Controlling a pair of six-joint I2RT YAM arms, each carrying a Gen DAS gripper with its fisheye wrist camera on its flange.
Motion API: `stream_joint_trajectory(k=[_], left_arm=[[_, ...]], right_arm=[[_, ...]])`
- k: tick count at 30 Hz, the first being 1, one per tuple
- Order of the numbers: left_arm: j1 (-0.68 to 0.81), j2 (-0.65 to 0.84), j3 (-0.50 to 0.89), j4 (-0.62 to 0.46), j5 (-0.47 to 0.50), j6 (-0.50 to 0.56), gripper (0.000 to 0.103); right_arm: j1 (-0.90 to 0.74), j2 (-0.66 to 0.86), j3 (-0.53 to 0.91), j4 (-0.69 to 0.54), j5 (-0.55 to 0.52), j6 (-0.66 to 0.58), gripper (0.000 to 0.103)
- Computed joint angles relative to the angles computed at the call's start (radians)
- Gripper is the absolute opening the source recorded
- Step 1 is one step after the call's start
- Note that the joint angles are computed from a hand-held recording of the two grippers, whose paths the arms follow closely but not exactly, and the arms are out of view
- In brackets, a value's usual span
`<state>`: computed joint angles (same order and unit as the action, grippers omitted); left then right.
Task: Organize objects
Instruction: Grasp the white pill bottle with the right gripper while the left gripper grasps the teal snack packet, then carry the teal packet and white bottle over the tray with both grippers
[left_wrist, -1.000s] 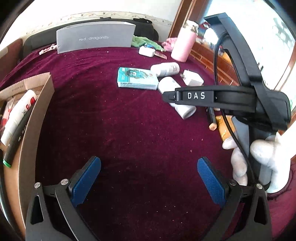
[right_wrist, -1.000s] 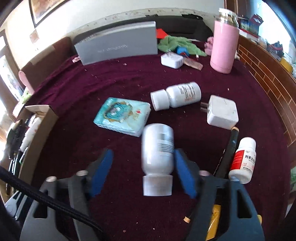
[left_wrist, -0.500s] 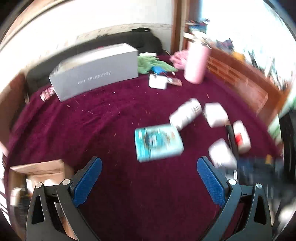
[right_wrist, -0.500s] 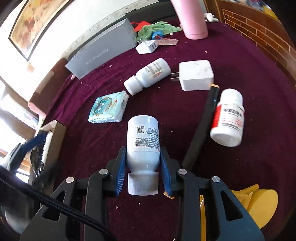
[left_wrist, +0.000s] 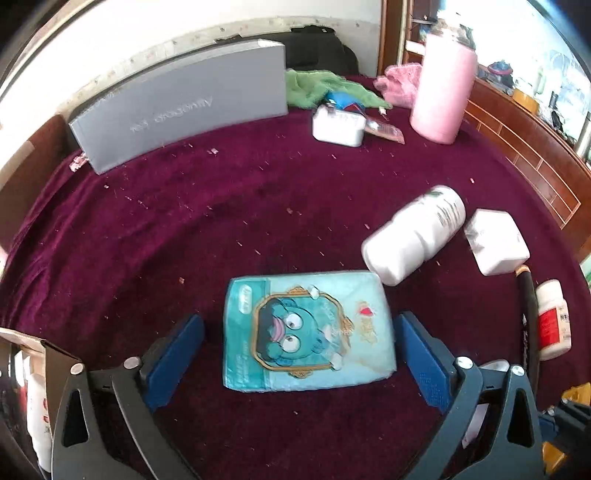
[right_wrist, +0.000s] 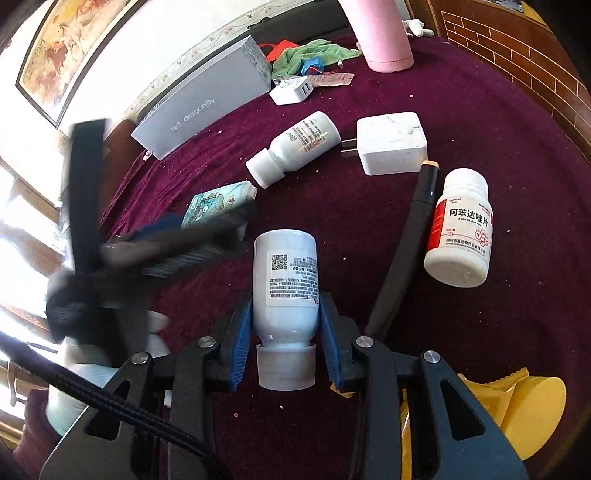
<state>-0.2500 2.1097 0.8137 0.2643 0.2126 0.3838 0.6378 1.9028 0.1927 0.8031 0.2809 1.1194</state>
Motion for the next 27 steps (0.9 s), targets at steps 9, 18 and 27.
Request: stream_joint_trajectory(k=[9, 18, 27], left_arm=[[0.132, -0.092, -0.043, -0.114, 0.151, 0.092, 0.066], [0.430, -0.325, -0.184, -0.323, 0.359, 0.318, 0.066], [0.781, -0.358, -0.174, -0.557, 0.485, 0.640, 0.067]], right_arm=[[0.002, 0.022, 0.004, 0.024, 0.009, -0.001, 0.032], [-0.001, 0.041, 0.006, 0.041, 0.022, -0.015, 0.032], [0.059, 0.025, 0.083, -0.124, 0.129, -0.034, 0.032]])
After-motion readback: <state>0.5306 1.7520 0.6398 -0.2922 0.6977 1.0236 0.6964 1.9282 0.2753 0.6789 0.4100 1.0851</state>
